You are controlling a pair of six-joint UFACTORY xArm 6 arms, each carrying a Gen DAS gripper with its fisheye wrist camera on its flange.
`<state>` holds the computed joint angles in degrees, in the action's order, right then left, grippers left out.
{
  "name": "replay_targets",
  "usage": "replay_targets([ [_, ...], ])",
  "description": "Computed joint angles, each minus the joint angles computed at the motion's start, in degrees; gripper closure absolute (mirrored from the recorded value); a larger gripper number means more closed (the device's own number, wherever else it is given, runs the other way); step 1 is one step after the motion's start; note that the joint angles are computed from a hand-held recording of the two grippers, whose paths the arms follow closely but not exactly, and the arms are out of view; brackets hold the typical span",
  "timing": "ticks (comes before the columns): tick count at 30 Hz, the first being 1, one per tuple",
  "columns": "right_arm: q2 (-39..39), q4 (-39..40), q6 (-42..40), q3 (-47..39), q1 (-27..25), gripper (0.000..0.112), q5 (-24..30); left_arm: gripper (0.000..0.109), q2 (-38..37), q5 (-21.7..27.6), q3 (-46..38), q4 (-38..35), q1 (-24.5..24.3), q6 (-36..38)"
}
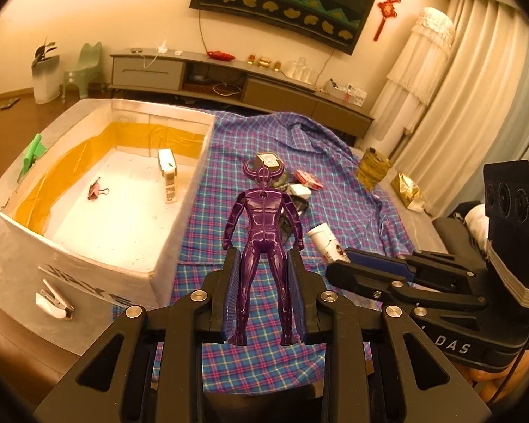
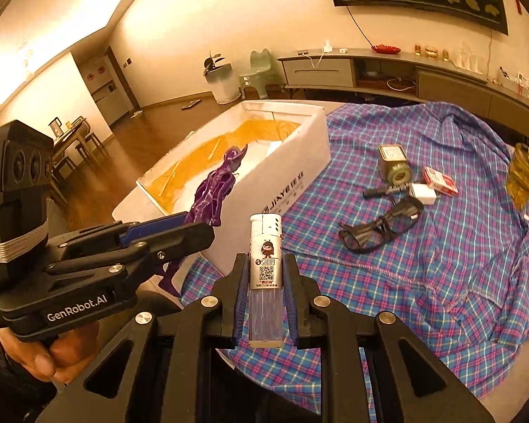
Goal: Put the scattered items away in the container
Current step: 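Carry the figure and lighter over the white box with both grippers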
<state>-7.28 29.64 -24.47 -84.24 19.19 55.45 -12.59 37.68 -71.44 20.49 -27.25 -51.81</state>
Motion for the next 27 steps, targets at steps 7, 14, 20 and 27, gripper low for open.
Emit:
replay_targets([
  [7,3.0,-1.6,1.4,-4.8,2.2,0.092,0.7,0.081,-3.0,-2.8,4.2,-3.7,3.5,1.2],
  [14,6.7,-3.0,2.5,-9.9,4.2,0.092,1.8,0.081,-5.2,-5.2,6.9,-7.2,7.7,3.5],
  [20,11.1,-4.5,3.1,-16.0,6.2,0.092,2.9,0.081,-5.2,-5.8,6.6,-9.0,10.7,6.0],
  [27,17.2,-5.7,3.8,-23.7,7.6,0.092,4.6,0.081,-3.7,-5.6,5.3,-12.5,13.9,10.0],
])
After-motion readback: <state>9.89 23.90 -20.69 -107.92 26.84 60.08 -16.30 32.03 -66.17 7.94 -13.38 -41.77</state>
